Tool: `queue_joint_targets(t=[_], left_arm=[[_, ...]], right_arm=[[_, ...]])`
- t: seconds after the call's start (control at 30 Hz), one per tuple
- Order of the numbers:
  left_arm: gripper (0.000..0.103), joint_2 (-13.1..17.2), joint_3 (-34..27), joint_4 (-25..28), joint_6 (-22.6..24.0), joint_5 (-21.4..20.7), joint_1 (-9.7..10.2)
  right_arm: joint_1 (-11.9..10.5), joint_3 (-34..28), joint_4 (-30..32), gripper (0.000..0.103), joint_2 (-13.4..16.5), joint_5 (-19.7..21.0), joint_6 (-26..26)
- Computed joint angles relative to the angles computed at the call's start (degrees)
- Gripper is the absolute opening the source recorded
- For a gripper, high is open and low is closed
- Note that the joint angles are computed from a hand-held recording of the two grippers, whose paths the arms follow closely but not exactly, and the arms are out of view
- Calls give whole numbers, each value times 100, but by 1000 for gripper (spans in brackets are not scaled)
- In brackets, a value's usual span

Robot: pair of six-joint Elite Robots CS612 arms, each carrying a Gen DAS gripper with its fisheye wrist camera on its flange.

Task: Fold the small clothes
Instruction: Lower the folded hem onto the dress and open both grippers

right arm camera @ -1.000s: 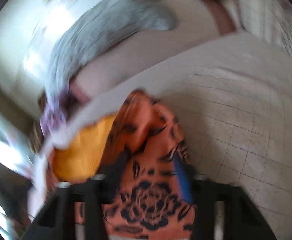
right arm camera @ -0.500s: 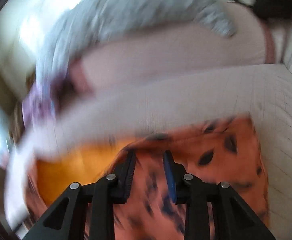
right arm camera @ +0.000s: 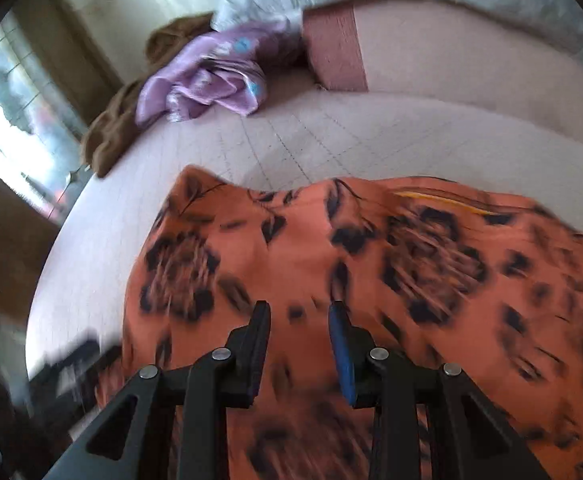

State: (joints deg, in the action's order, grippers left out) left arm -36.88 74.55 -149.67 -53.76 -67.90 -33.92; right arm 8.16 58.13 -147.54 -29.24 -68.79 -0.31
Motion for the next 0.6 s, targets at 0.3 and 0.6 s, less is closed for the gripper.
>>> queue_joint_targets(t=[0.3,0.6], left_arm=[[63,-16,31,-527,716,664,-189],[66,154,-263,-84,1530,153,-333]], right_arm=[[-187,-263,-368,32,171,181,1228],[-585,1836,-1110,32,-990,-527,424]])
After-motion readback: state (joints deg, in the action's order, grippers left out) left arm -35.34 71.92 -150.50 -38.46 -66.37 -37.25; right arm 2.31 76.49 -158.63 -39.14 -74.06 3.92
